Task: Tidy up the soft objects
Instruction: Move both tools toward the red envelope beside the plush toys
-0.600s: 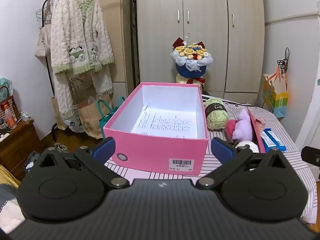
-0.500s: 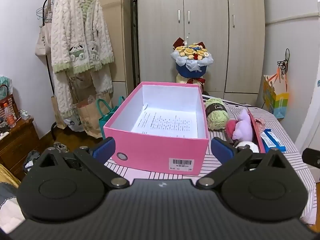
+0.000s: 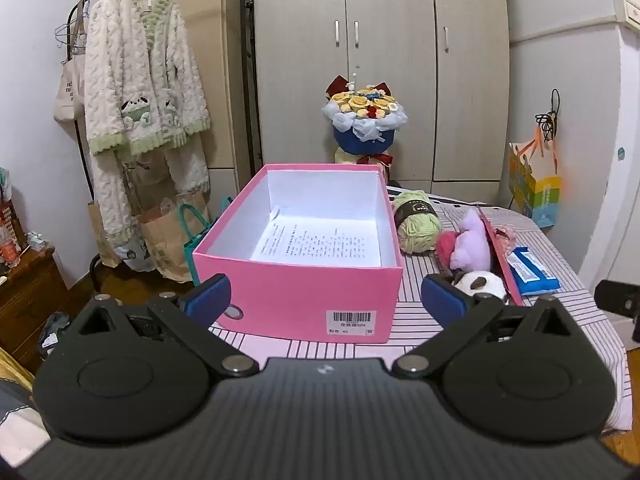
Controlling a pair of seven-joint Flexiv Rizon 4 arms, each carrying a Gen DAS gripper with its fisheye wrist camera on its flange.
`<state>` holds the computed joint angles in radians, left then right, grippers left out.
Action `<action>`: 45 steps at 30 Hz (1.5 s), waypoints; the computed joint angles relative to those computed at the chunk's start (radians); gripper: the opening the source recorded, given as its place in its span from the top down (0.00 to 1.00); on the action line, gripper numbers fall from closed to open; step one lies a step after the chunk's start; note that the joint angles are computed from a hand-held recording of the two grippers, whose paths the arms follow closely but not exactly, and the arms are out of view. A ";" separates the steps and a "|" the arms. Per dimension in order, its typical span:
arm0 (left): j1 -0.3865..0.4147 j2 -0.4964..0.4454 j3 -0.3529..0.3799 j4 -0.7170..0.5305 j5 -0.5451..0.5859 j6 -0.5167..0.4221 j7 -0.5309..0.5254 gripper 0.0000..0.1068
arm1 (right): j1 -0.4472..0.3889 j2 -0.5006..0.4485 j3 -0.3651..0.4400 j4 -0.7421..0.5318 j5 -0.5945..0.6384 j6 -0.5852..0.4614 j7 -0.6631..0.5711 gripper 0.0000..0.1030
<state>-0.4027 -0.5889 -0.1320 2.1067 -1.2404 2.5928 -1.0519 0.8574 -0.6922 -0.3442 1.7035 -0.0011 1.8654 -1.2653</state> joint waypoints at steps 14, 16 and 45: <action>0.014 0.005 0.004 0.011 0.005 -0.034 -0.033 0.04 | -0.005 -0.006 0.000 -0.005 -0.006 -0.005 0.003 0.00; 0.016 0.011 0.006 0.021 0.018 -0.043 -0.047 0.04 | -0.008 -0.006 0.003 -0.005 -0.007 -0.004 0.003 0.00; 0.006 0.011 0.020 0.012 0.021 -0.084 0.001 0.04 | -0.035 -0.020 0.043 -0.015 0.010 0.036 -0.071 0.00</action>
<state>-0.3969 -0.5775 -0.1119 2.1189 -1.2195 2.5090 -1.0508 0.8227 -0.7121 -0.3010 1.6883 0.0092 1.9015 -1.3366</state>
